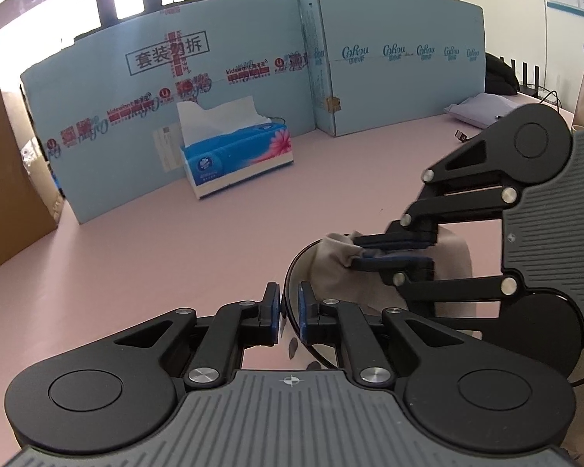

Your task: Clean bowl

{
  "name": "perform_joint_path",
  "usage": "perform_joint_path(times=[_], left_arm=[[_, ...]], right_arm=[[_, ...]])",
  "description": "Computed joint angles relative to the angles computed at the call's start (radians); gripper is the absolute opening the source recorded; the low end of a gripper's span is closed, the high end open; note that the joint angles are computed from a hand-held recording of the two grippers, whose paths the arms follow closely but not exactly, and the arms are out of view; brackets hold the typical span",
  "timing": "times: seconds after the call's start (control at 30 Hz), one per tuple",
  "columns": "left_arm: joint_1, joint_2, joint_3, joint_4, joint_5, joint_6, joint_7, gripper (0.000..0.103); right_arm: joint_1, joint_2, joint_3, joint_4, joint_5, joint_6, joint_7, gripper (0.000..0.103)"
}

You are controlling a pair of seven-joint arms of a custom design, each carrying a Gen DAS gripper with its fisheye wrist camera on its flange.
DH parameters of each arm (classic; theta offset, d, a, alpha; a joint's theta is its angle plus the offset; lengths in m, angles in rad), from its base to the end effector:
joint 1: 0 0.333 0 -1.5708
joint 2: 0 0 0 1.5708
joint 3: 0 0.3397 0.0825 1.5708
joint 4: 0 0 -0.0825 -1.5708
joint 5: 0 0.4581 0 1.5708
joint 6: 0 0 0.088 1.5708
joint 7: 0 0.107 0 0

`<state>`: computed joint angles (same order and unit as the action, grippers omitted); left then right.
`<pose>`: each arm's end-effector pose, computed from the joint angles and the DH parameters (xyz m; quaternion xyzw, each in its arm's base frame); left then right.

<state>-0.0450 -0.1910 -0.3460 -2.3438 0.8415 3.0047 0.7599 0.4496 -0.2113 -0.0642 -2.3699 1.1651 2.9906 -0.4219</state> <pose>0.5058 -0.2728 0.4647 -0.5000 0.7487 -0.3096 0.3058 0.5355 0.1460 0.4532 -0.8840 0.1290 -0.3394 0.2946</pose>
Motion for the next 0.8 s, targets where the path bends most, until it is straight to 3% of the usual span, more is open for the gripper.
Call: perform_joint_path(times=[0.3,0.8], left_arm=[[0.012,-0.002,-0.004,-0.010,-0.005,0.035,0.004,0.013],[0.012,0.002,0.003,-0.023,-0.069,0.060,0.053,0.014]], right_arm=[[-0.013,0.009,0.017,0.017,-0.028,-0.058,0.016,0.006],[-0.048,-0.006,0.012,-0.027,-0.295,-0.059,0.269,0.006]])
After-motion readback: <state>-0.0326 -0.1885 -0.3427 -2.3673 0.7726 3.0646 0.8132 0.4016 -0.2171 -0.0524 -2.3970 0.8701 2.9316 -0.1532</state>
